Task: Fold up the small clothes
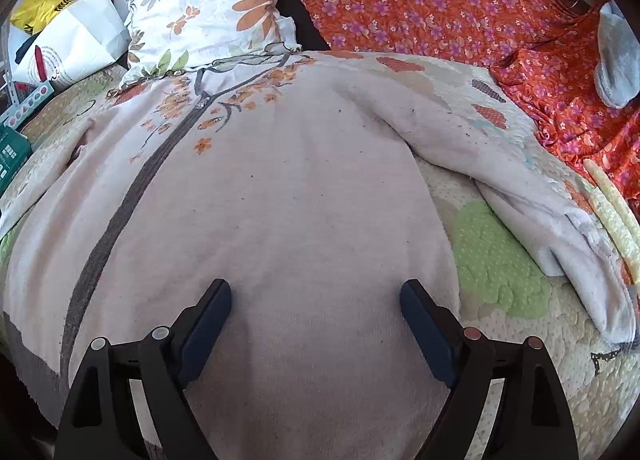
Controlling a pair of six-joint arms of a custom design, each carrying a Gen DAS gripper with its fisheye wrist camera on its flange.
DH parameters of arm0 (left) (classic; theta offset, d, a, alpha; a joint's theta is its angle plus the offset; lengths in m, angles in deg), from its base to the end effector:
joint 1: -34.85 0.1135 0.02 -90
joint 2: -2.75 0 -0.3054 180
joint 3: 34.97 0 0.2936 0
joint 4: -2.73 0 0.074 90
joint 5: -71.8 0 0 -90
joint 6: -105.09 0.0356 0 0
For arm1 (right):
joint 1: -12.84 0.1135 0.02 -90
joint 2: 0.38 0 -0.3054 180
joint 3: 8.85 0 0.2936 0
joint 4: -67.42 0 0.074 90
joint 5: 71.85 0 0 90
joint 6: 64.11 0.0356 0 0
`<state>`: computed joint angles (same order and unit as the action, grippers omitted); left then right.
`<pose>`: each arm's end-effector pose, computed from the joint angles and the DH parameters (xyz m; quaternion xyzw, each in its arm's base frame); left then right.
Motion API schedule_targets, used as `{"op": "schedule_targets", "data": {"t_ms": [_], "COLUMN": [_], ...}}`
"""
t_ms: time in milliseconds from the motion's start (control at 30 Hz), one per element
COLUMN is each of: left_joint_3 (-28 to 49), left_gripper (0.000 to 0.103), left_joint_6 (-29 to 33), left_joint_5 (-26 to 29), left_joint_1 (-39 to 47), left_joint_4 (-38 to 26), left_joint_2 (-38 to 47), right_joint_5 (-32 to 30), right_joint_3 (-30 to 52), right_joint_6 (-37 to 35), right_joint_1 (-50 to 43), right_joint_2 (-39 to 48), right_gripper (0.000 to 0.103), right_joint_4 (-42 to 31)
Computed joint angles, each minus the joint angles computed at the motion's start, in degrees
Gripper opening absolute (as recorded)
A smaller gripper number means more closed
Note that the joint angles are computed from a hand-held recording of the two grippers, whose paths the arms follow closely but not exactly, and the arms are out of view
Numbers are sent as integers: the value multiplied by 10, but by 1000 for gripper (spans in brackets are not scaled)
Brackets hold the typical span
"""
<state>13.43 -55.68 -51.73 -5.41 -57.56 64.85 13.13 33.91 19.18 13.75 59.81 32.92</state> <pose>0.1584 -0.1084 0.2142 -0.2882 0.9042 0.0518 0.3109 0.2157 0.0065 0.2044 -0.0770 0.9414 0.0249 0.3275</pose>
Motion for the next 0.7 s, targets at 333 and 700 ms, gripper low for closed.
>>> {"op": "schedule_targets", "data": {"t_ms": [333,700], "left_joint_3": [50,70], "left_gripper": [71,78], "left_joint_6": [65,77], "left_joint_5": [6,10], "left_joint_1": [-94,-110], "left_joint_4": [47,53], "left_joint_2": [114,177], "right_joint_5": [19,23], "right_joint_3": [-11,-17], "right_joint_6": [16,17], "right_joint_1": [9,7], "right_joint_2": [-4,-9], "right_gripper": [98,99], "right_joint_4": [17,23]}}
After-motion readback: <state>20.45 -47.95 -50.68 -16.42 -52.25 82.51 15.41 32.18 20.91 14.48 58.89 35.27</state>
